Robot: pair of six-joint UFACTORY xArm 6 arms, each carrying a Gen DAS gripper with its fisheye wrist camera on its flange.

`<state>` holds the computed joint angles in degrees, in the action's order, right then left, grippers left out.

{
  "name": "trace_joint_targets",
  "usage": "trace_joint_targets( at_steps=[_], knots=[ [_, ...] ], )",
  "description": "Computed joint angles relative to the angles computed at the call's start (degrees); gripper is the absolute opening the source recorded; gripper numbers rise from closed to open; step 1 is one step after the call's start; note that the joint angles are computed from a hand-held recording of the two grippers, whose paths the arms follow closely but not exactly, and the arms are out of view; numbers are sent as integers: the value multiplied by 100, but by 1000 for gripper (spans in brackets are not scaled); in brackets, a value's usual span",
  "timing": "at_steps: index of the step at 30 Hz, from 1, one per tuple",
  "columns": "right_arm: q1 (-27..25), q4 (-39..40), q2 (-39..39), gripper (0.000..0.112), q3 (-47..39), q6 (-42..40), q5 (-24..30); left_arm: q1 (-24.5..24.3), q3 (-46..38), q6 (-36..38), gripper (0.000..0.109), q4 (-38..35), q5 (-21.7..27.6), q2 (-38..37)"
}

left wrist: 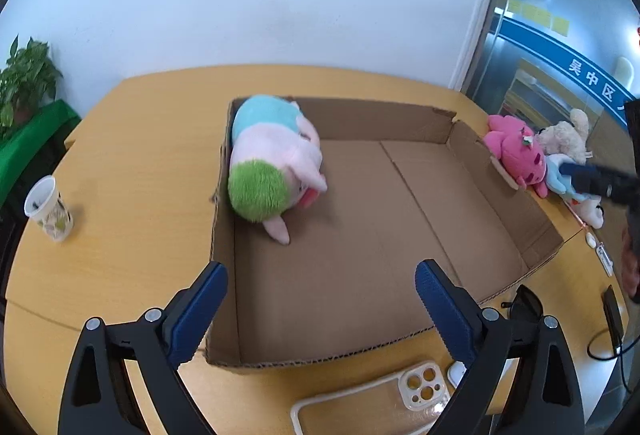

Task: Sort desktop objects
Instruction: 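Open the right gripper to drop the pig plush into the box, then move the left gripper to the black product box and close on it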

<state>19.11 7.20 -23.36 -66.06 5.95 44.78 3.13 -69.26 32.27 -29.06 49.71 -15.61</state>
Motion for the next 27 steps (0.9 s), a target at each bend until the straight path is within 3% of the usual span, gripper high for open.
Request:
trace_joint_targets(
  at_steps=[3, 7, 13, 17, 22, 27],
  knots=[
    [-216, -288, -484, 83, 892, 593, -86, -219, 212, -163, 96, 151, -307, 178],
    [-405, -203, -800, 83, 1616, 754, -75, -345, 240, -648, 96, 756, -263, 328],
    [-471, 219, -1052, 83, 2069, 664, -382, -480, 582, -717, 96, 1154, -575, 91],
    [-374, -131, -1294, 83, 2115, 890, -275, -463, 728, -1200, 96, 1483, -623, -232],
    [27, -689, -1940, 83, 2230, 1215, -67, -201, 1093, -464, 99, 680, -518, -1142],
    [569, -1626, -2475, 83, 2428, 2084, 140, -107, 1526, -256, 101, 470, -338, -1928]
  ],
)
